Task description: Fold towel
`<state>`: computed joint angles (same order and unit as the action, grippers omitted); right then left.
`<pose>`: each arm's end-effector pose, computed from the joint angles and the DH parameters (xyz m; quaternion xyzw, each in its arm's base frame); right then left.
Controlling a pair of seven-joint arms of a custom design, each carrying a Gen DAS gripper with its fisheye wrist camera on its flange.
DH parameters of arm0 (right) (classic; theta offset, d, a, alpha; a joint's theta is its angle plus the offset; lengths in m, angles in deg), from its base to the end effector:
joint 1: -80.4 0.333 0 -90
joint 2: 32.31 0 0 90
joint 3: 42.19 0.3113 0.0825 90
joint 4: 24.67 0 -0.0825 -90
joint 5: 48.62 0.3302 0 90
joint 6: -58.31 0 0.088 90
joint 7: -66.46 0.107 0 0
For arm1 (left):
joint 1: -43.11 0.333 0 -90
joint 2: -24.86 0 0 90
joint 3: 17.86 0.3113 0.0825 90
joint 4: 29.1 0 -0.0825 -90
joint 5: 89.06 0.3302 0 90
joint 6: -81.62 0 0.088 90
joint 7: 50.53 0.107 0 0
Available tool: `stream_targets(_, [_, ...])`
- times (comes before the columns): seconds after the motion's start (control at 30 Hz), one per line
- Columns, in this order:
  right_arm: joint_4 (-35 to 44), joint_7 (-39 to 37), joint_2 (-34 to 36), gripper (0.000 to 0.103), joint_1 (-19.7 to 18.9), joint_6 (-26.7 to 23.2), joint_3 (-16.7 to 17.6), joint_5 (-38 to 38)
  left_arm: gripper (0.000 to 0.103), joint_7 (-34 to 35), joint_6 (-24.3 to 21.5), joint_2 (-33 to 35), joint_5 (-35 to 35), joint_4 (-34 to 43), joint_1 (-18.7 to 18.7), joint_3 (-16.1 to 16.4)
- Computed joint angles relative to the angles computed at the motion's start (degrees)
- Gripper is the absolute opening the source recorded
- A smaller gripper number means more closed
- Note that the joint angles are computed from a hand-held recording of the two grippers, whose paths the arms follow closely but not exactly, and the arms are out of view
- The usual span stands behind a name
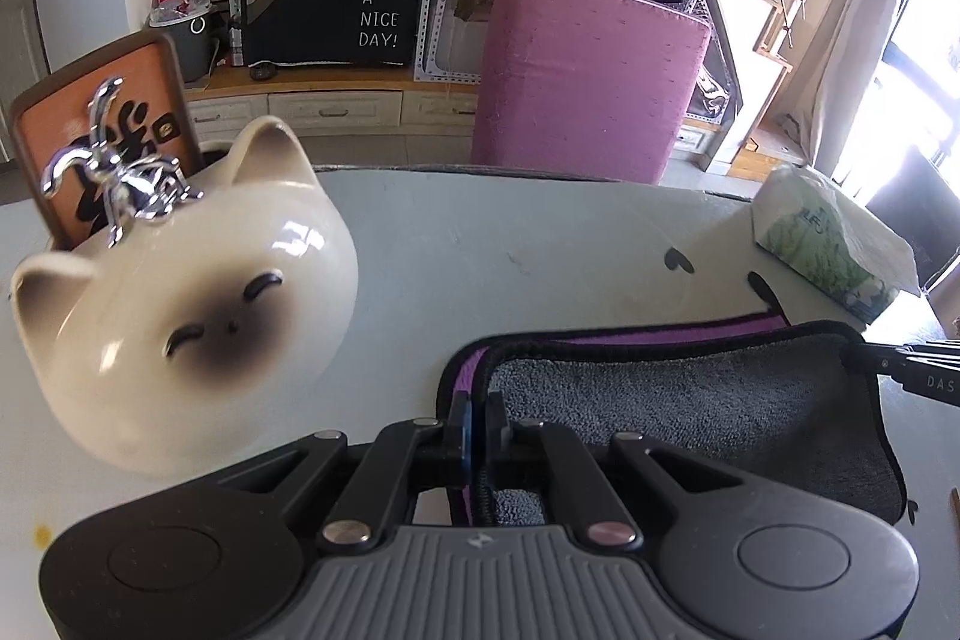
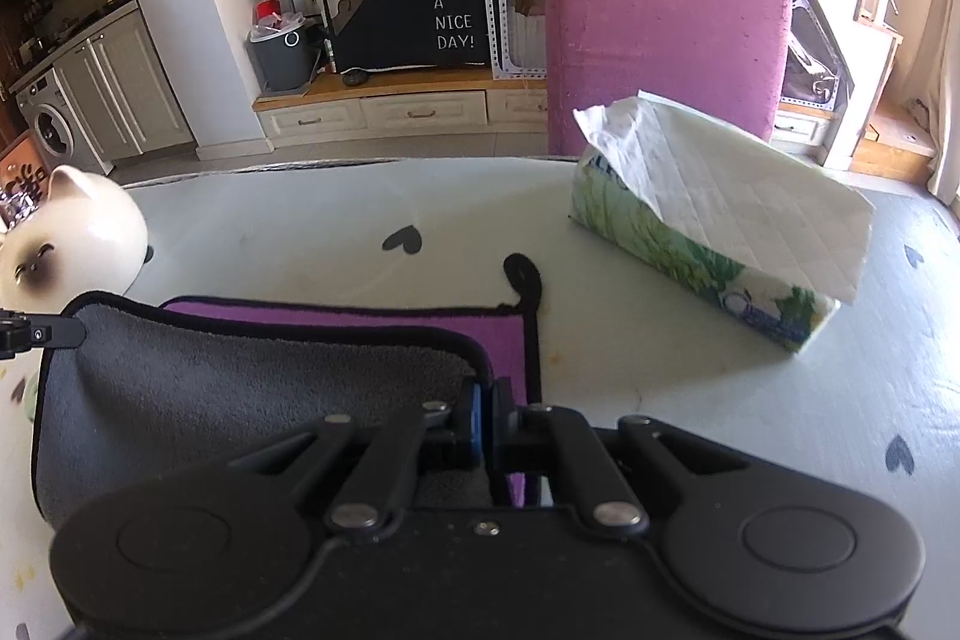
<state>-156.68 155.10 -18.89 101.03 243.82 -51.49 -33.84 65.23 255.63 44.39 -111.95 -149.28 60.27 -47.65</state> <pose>0.5350 0.0854 0.3670 -0.6552 0.6727 -0.2088 0.2732 0.5813 -0.0768 0.3767 -0.5952 0.7314 -0.3048 0.1342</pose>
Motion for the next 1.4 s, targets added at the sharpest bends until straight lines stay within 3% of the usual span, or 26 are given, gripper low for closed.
stream_targets(0.23, [4.37, 2.05, 3.44, 0.004, 2.47, -1.47, -3.48, -0.78, 0.005, -4.77, -0.45, 3.65, 5.67, 4.96, -3.69, 3.67])
stream_targets(0.4, [6.62, 4.53, 5.37, 0.004, 5.37, -2.13, -6.86, -2.22, 0.005, -8.08, 0.15, 5.51, 9.71, 6.91, -4.43, 4.45])
stream_targets(0.47, [7.16, 5.36, 5.89, 0.005, 6.02, -2.06, -7.61, -2.62, 0.011, -9.67, -0.27, 6.02, 11.40, 7.50, -4.84, 4.97])
stream_targets(0.5, [7.46, 5.66, 6.16, 0.005, 6.23, -2.09, -7.85, -2.76, 0.029, -10.98, -0.67, 5.95, 12.66, 7.65, -5.88, 6.23])
stream_targets(0.53, [7.64, 5.87, 6.36, 0.016, 6.22, -2.08, -7.88, -2.84, 0.041, -12.68, -1.26, 5.86, 14.21, 7.96, -7.39, 8.09])
stream_targets(0.57, [7.74, 6.36, 6.50, 0.039, 6.84, -2.21, -8.54, -2.95, 0.062, -13.63, -1.60, 5.75, 15.20, 7.94, -7.89, 8.80])
stream_targets(0.63, [7.34, 5.98, 6.04, 0.062, 5.28, -2.44, -6.76, -3.04, 0.071, -13.54, -1.47, 5.55, 15.81, 7.33, -6.66, 7.67])
stream_targets(0.73, [6.76, 3.72, 5.03, 0.072, 0.39, -3.49, -1.34, -2.73, 0.076, -12.72, -4.27, 5.36, 15.59, 7.73, -4.99, 6.13])
stream_targets(0.8, [6.32, 3.63, 4.74, 0.083, -0.51, -3.65, -0.29, -2.63, 0.090, -13.17, -4.98, 4.96, 15.81, 7.67, -5.87, 7.17])
stream_targets(0.87, [6.00, 3.94, 4.50, 0.093, -0.98, -3.70, 0.37, -2.31, 0.094, -12.31, -5.34, 4.64, 15.05, 7.44, -5.37, 6.67])
stream_targets(0.97, [5.71, 4.46, 4.27, 0.102, -1.47, -3.22, 1.00, -1.82, 0.100, -10.89, -5.80, 4.07, 13.73, 6.98, -5.00, 6.18])
stream_targets(1.17, [4.54, 5.73, 2.91, 0.103, -0.29, -3.11, -0.31, -2.40, 0.103, -8.10, -6.11, 2.55, 10.73, 5.67, -5.00, 5.62])
stream_targets(1.4, [1.97, 9.03, 0.57, 0.103, 4.54, -2.86, -5.52, -5.22, 0.103, -6.30, -6.75, -0.28, 7.62, 3.81, -5.91, 6.37])
